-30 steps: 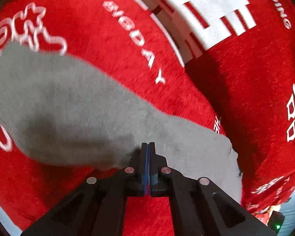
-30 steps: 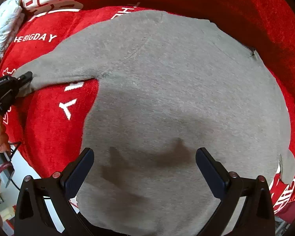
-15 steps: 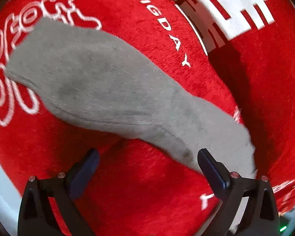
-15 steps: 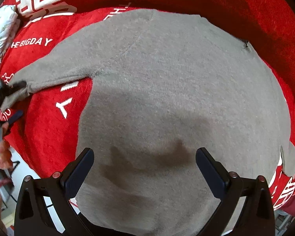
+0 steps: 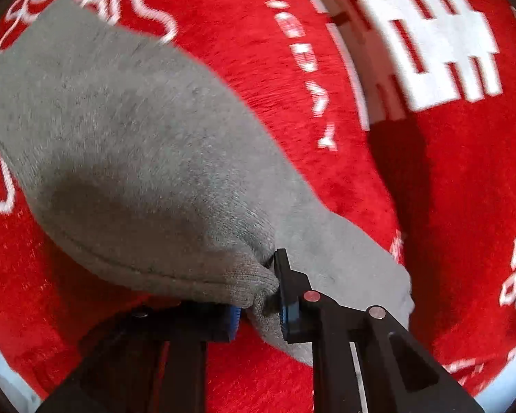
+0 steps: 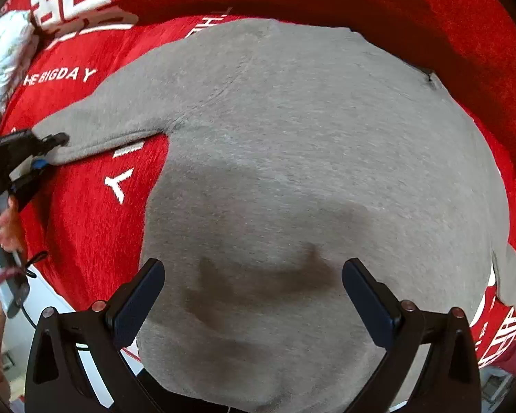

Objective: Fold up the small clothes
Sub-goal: 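Lay the held sleeve across the sweatshirt body and open the left tool, then grasp the other sleeve cuff with the right tool and lift it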

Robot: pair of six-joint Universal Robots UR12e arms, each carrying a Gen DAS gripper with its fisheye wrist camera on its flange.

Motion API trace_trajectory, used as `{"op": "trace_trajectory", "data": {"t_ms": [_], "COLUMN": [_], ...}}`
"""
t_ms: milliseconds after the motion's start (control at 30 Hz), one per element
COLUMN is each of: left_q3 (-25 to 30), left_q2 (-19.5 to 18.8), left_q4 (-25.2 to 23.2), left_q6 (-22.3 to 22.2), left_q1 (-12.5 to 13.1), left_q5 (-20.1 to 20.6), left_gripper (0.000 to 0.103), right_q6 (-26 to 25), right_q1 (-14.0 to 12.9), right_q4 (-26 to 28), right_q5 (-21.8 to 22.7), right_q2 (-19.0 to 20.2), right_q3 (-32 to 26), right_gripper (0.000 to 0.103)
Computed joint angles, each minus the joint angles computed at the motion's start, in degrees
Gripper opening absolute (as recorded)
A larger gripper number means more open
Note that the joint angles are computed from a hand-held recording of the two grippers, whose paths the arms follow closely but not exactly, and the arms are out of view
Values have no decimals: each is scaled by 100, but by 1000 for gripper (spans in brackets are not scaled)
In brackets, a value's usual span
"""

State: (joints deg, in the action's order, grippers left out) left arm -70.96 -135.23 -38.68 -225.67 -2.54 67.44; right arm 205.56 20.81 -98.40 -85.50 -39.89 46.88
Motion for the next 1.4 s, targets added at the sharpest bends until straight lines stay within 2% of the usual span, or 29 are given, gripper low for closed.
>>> {"op": "trace_trajectory", "data": {"t_ms": [167, 267, 367, 467, 567, 667, 767, 833, 900, 1033, 1100, 1133, 1167, 1233, 1400], "left_q3": [162, 419, 831, 1362, 1789, 2276, 2645, 2706, 2843, 2891, 2645, 2411, 2225, 1780, 1208], "left_q2": [140, 123, 13, -213, -380, -655, -897, -968, -1071, -1047, -869, -712, -590, -289, 184], "left_q4": [182, 255, 363, 285, -53, -723, -1547, -1883, -2228, -2513, -2343, -2146, -1979, -1640, -1679], "left_q6": [1368, 1963, 2526, 3009, 3622, 4119, 4818, 5068, 5176, 4995, 4824, 4665, 4537, 4326, 3464], "left_q1": [-149, -271, -463, -700, -981, -1266, -1592, -1704, -1801, -1862, -1826, -1777, -1730, -1619, -1278], "left_q5": [485, 583, 521, 278, -10, -328, -227, -104, 126, 664, 876, 987, 1108, 1392, 2313], "left_gripper": [16, 16, 16, 16, 16, 16, 16, 16, 16, 18, 41, 75, 95, 96, 96], "right_q6": [266, 460, 581, 737, 960, 1237, 1457, 1574, 1663, 1597, 1407, 1240, 1068, 631, -667], "right_q1": [-73, -151, -243, -361, -490, -645, -797, -887, -943, -1000, -991, -989, -957, -894, -639], "right_q4": [-491, -787, -1190, -1646, -2024, -2241, -2306, -2324, -2329, -2350, -2409, -2505, -2572, -2705, -2777], "right_q5": [72, 171, 220, 229, 95, 37, 0, 24, 61, 122, 154, 180, 198, 305, 704], "right_q2": [-293, -467, -671, -892, -1153, -1381, -1591, -1690, -1751, -1782, -1709, -1647, -1567, -1316, -512], "right_q3": [539, 857, 1215, 1599, 2032, 2444, 2856, 3093, 3264, 3383, 3270, 3180, 3039, 2621, 1347], "right_gripper": [103, 103, 103, 103, 103, 103, 103, 103, 103, 103, 103, 103, 103, 103, 103]}}
